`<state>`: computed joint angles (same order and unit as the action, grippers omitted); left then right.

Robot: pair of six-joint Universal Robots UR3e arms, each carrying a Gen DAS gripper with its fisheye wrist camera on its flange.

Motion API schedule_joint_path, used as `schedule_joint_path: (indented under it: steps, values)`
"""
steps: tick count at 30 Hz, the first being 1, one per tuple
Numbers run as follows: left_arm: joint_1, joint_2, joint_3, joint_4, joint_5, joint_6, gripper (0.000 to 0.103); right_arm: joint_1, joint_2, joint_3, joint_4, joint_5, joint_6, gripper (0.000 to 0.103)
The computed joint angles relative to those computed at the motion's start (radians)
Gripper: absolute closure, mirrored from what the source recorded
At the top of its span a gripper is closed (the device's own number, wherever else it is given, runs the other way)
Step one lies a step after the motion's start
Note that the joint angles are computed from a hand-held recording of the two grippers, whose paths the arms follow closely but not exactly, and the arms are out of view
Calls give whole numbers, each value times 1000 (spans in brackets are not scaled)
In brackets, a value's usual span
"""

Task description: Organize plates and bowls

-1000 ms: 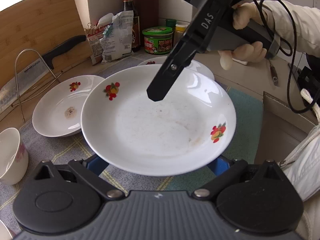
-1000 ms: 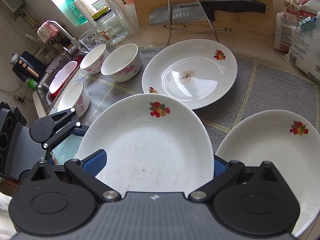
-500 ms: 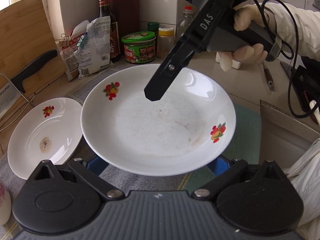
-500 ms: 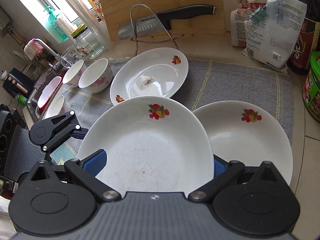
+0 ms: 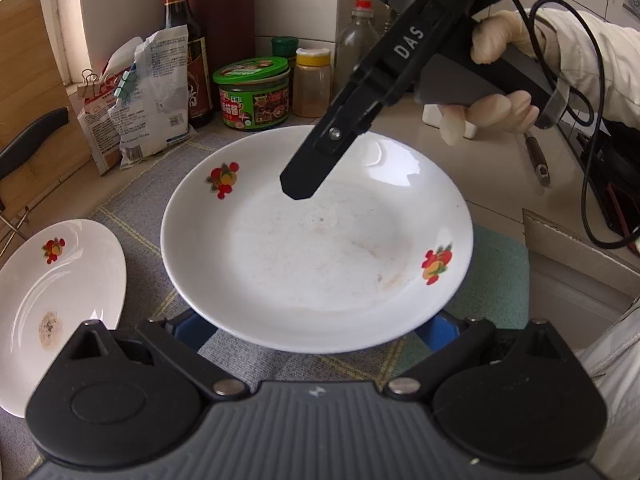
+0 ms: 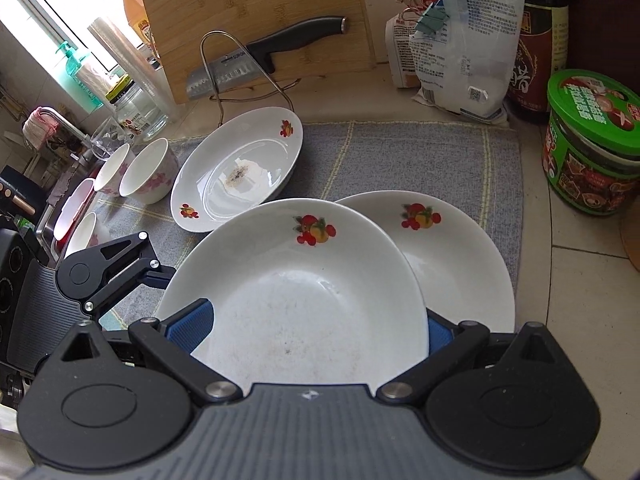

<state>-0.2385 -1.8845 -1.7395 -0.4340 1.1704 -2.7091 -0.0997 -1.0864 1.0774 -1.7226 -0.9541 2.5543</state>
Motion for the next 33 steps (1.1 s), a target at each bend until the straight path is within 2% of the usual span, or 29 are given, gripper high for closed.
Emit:
schedule_joint_path:
  steps: [20,33]
  values:
    - [-24,-91,140,-81,21,-11,2,-28,62,-27,-13,4,8,0]
    - [-22,-132,205,-138,34,17,2,-33,87,-45,-15,3,10,0]
